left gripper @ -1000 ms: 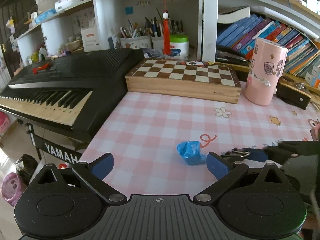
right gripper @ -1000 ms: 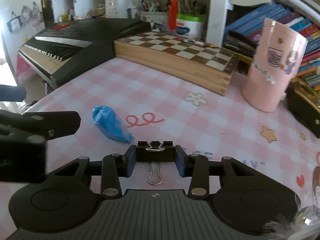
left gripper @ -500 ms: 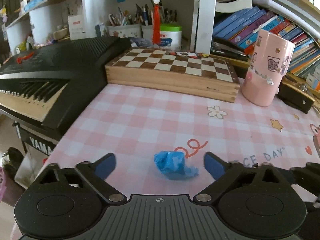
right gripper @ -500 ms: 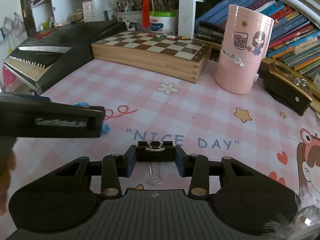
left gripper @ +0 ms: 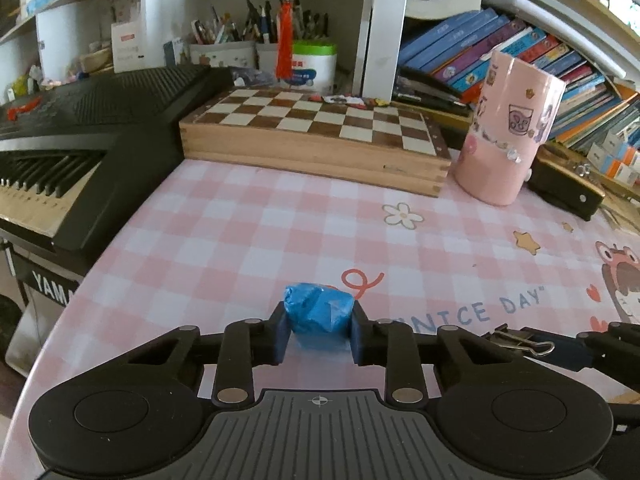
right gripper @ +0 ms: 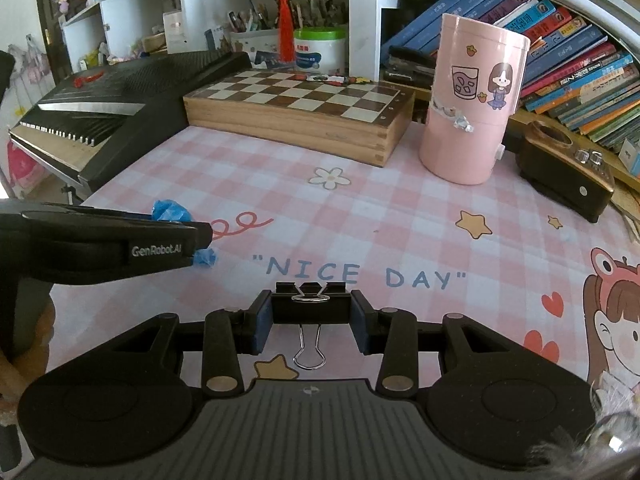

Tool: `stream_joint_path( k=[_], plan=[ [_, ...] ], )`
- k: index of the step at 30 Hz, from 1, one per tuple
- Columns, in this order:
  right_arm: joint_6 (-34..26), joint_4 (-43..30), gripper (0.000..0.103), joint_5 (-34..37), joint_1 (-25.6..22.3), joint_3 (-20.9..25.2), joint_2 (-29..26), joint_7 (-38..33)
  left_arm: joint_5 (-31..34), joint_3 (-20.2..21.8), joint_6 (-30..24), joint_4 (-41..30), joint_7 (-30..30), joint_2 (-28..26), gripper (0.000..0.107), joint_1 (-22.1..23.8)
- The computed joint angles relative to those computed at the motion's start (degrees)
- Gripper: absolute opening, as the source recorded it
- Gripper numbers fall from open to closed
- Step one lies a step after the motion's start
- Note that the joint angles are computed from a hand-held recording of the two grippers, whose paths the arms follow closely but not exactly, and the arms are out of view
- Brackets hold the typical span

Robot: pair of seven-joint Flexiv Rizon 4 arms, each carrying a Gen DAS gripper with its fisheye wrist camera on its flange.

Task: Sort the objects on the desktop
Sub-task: 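Lift and carry the binder clip and blue bag toward the yellow box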

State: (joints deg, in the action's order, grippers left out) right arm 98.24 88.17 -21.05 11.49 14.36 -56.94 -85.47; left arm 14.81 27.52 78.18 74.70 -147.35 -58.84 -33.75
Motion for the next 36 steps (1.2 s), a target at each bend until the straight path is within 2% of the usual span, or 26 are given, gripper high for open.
stream_joint_path(
  k=[8,13,19,27,32,36],
  plan=[
    [2.2,3.8,0.038,1.0,0.4,-1.5,2.8,0.7,1.0,2.8,5.3,5.7,-1.1,3.4,0.027,-3.3],
    [4.2,7.1,0.038,1.7,0.9,-2.6,5.1,2.1,-1.1,4.8,8.9,10.0,-0.8,5.4,0.027,-5.9],
    [8.5,12.7,0.038,2.7,3.5,-6.1,8.6,2.9,-4.2,6.9,13.7,15.3,0.7,7.5,0.027,-9.0],
    [10.1,20.4,0.038,3.6,3.8,-6.3,14.1,4.8,-7.4,9.1,19.5,23.2,4.5,10.7,0.027,-13.1],
    [12.9,26.2,0.038,8.0,9.4,-11.2,17.9,4.7,-9.3,7.5,22.5,27.9,7.7,13.5,0.027,-13.0],
    [14.3,29.8,0.038,12.2,13.1,-13.4,20.1,4.8,-11.1,8.4,26.0,31.1,10.0,14.5,0.027,-14.5]
  ],
)
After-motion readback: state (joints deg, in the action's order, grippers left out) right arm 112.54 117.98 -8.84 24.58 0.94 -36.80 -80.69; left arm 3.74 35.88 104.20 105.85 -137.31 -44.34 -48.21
